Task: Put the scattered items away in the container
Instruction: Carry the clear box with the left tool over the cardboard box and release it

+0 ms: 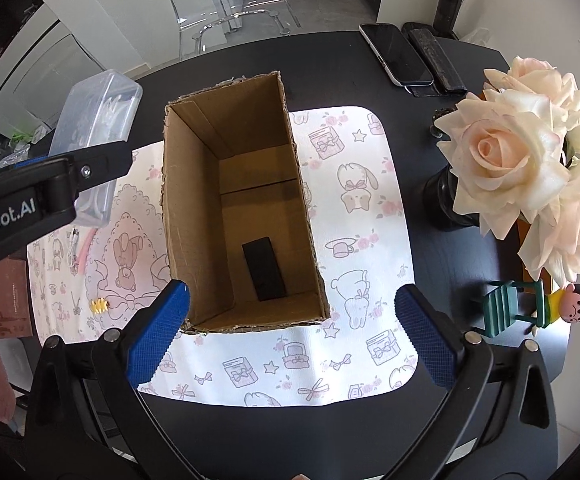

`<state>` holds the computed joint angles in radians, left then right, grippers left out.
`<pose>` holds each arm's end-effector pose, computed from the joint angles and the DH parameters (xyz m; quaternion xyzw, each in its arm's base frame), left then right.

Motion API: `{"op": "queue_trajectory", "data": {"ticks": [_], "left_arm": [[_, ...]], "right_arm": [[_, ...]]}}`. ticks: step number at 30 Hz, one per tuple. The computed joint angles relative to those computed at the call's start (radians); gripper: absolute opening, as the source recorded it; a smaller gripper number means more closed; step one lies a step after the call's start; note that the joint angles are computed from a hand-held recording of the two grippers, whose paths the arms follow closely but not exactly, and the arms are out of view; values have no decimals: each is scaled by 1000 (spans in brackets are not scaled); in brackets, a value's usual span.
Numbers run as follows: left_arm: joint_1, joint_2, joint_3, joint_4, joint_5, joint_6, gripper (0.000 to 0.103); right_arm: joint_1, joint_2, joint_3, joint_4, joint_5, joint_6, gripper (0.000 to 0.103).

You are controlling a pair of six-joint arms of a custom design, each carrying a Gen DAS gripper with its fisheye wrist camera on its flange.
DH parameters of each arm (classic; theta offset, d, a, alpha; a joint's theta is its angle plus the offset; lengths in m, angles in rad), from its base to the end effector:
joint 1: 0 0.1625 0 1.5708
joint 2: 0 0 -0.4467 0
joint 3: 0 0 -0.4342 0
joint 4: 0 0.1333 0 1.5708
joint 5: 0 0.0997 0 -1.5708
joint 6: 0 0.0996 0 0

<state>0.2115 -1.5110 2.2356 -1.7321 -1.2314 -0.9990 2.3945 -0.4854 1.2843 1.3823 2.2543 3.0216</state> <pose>-0.3424 -0.2438 0.1880 0.2158 0.9231 -0.0454 0.3151 0.4675 -0.3370 0.0536 0.4982 -0.7547 -0.1556 0.3976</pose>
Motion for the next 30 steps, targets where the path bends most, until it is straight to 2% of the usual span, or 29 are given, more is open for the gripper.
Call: {"op": "queue_trajectory", "data": {"ticks": [14,28,30], "left_arm": [[27,107,4,-129,-48,117,56],[53,132,7,-155,-88,157,57],[54,133,8,-150,-91,157,65]], "right_arm": [[-30,-2,-13,23,16,1,103],[-39,2,-5,26,6,9,103],[-39,3,-5,26,6,8,103]]}}
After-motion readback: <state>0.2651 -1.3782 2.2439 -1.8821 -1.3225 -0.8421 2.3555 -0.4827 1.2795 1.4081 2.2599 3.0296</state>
